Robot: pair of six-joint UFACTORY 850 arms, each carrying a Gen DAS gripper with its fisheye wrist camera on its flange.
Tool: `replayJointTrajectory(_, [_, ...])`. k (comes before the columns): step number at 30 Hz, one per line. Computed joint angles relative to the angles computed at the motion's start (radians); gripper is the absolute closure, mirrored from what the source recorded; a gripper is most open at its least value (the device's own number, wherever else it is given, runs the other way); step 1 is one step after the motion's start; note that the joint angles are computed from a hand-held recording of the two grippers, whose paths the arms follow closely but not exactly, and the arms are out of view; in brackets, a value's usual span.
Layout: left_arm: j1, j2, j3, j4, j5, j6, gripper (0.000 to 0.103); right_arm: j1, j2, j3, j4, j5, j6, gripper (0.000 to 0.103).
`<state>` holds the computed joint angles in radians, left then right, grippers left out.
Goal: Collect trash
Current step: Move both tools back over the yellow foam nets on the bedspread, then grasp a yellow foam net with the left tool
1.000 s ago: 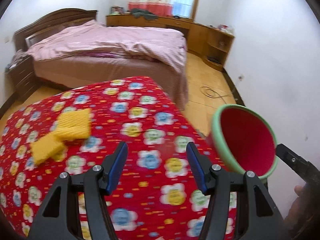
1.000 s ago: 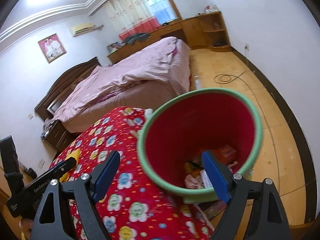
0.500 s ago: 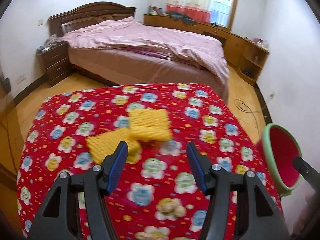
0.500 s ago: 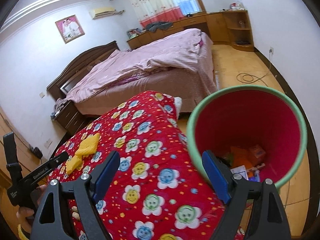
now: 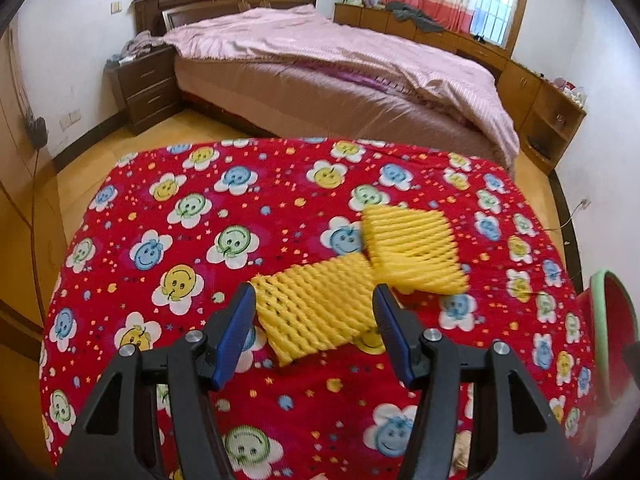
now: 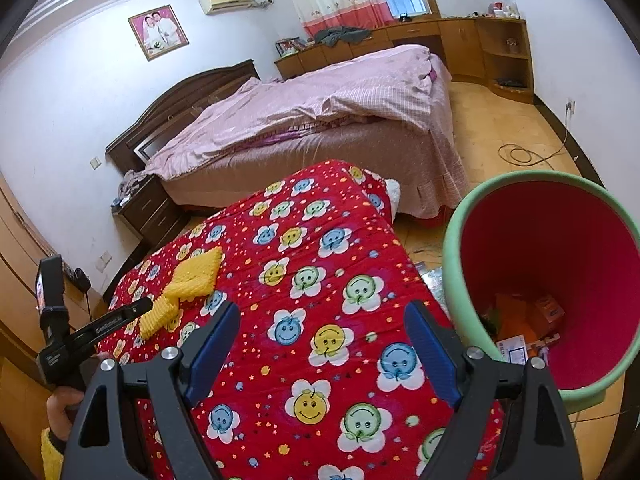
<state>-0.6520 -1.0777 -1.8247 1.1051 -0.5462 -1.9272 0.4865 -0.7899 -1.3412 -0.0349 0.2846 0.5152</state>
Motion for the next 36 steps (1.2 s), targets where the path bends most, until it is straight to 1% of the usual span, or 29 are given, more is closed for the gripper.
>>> replayJointTrajectory(3, [0.013,-0.022,-0.021,-0.047,0.011,0.042,0.042,0.003,-0.013,-0.016,-0.007,-0.016,0.003,0.017])
replayJointTrajectory(8, [0.019,-0.038,-0.035,-0.064,0.022,0.045,0.042,0.004,-0.032,-0.04,-0.006,-0.041,-0.001,0.017])
replayJointTrajectory(13, [0.016,-0.044,-0.035,-0.04,0.023,0.003,0.041,0.008,-0.048,-0.063,0.011,-0.062,-0.024,0.017])
replayJointTrajectory(18, [0.02,-0.028,0.0,0.019,0.058,-0.108,0.041,0.018,-0.069,-0.098,0.055,-0.09,-0.081,0.017])
replayJointTrajectory(20, [0.021,-0.018,0.019,0.051,0.073,-0.146,0.045,0.022,-0.076,-0.11,0.076,-0.101,-0.111,0.017])
replayJointTrajectory(24, [0.024,0.004,0.056,0.121,0.113,-0.225,0.062,0.031,-0.092,-0.142,0.122,-0.127,-0.177,0.017])
replayJointTrajectory(25, [0.026,0.012,0.071,0.156,0.135,-0.264,0.07,0.033,-0.097,-0.152,0.128,-0.134,-0.188,0.017])
replayJointTrajectory(26, [0.028,0.016,0.079,0.179,0.156,-0.29,0.072,0.036,-0.104,-0.165,0.136,-0.144,-0.203,0.017])
replayJointTrajectory(28, [0.033,0.031,0.106,0.266,0.203,-0.393,0.079,0.042,-0.116,-0.19,0.144,-0.16,-0.223,0.017])
replayJointTrajectory(29, [0.035,0.042,0.126,0.335,0.222,-0.469,0.079,0.045,-0.121,-0.202,0.151,-0.167,-0.234,0.017])
replayJointTrajectory(30, [0.035,0.05,0.138,0.376,0.228,-0.513,0.08,0.048,-0.126,-0.212,0.159,-0.172,-0.248,0.017])
replayJointTrajectory(32, [0.033,0.071,0.168,0.457,0.224,-0.596,0.08,0.056,-0.136,-0.237,0.183,-0.185,-0.284,0.017])
replayJointTrajectory(34, [0.029,0.101,0.208,0.526,0.195,-0.667,0.08,0.064,-0.148,-0.263,0.189,-0.199,-0.301,0.017])
replayJointTrajectory(36, [0.026,0.121,0.234,0.531,0.152,-0.675,0.08,0.073,-0.166,-0.3,0.234,-0.221,-0.357,0.017])
